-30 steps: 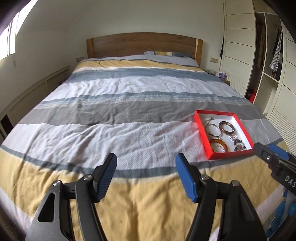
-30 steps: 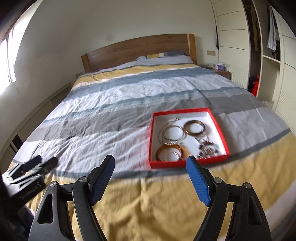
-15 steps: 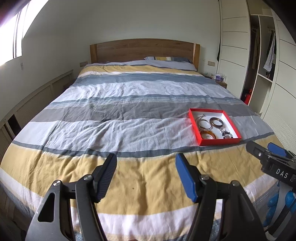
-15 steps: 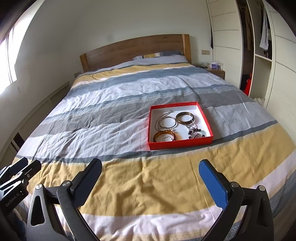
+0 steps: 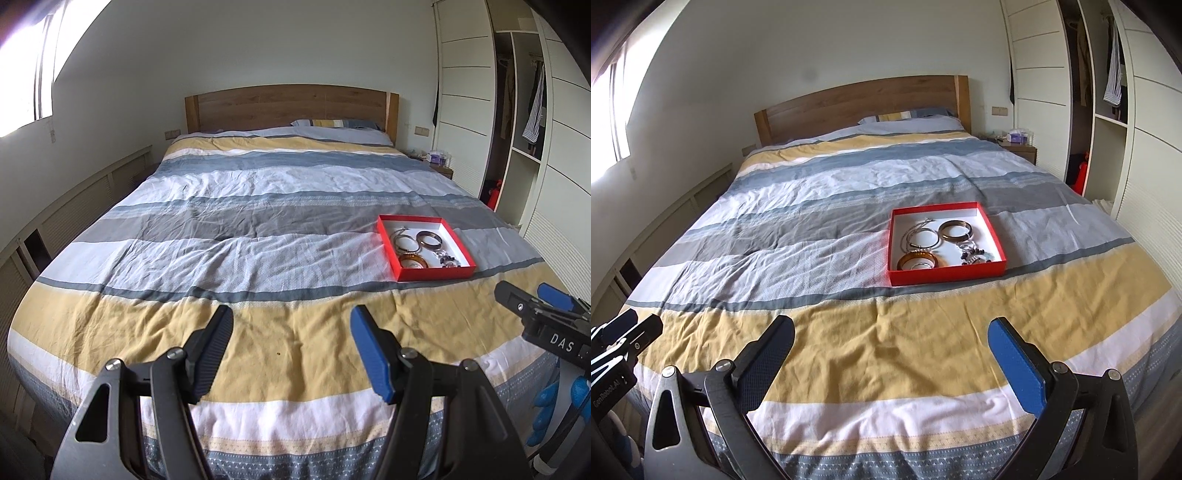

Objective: Organize jewelry

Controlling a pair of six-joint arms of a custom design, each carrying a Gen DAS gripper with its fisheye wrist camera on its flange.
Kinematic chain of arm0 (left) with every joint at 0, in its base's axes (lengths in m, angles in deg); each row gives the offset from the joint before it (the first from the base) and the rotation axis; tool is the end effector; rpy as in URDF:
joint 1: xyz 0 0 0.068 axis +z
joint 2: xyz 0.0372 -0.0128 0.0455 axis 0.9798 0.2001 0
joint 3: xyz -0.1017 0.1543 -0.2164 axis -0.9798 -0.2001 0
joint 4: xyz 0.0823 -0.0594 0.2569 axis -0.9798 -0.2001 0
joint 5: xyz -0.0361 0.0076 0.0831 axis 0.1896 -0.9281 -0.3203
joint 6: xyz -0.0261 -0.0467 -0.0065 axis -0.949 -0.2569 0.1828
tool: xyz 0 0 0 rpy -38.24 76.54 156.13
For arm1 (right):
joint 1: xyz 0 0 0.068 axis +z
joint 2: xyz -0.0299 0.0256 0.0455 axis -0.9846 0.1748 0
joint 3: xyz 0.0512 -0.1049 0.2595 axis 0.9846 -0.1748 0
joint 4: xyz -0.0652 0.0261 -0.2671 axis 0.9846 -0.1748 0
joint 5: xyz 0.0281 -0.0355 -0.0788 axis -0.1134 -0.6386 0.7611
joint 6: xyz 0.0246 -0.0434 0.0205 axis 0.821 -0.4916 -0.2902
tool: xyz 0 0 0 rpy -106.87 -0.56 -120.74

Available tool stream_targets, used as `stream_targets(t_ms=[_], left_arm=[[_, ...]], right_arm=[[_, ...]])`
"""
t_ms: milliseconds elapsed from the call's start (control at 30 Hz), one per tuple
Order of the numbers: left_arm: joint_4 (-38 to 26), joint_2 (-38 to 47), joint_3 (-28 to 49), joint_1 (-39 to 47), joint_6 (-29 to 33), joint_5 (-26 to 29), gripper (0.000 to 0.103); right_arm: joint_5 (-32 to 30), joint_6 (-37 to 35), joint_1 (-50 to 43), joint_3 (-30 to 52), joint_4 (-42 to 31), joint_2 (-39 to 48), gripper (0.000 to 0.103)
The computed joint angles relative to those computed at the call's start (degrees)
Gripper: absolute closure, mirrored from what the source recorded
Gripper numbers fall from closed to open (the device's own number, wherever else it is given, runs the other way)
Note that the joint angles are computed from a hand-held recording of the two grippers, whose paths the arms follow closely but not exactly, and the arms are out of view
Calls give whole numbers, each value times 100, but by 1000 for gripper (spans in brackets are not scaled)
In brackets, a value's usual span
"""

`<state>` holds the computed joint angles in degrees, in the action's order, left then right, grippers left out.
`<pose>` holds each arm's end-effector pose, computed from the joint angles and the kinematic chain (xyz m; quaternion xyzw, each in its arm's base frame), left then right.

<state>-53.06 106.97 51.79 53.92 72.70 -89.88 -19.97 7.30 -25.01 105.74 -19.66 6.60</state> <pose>0.1881 -0.0784 0.3607 0.0957 0.8864 -0.0372 0.4515 0.1736 0.2047 0.3521 0.1306 0.8931 0.0075 0.4305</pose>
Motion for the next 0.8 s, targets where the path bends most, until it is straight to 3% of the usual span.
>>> stream_targets(t_ms=[800], left_arm=[[-122,-355,-266,230,73,219,39]], right_arm=[[236,382,280,48,-531,73,0]])
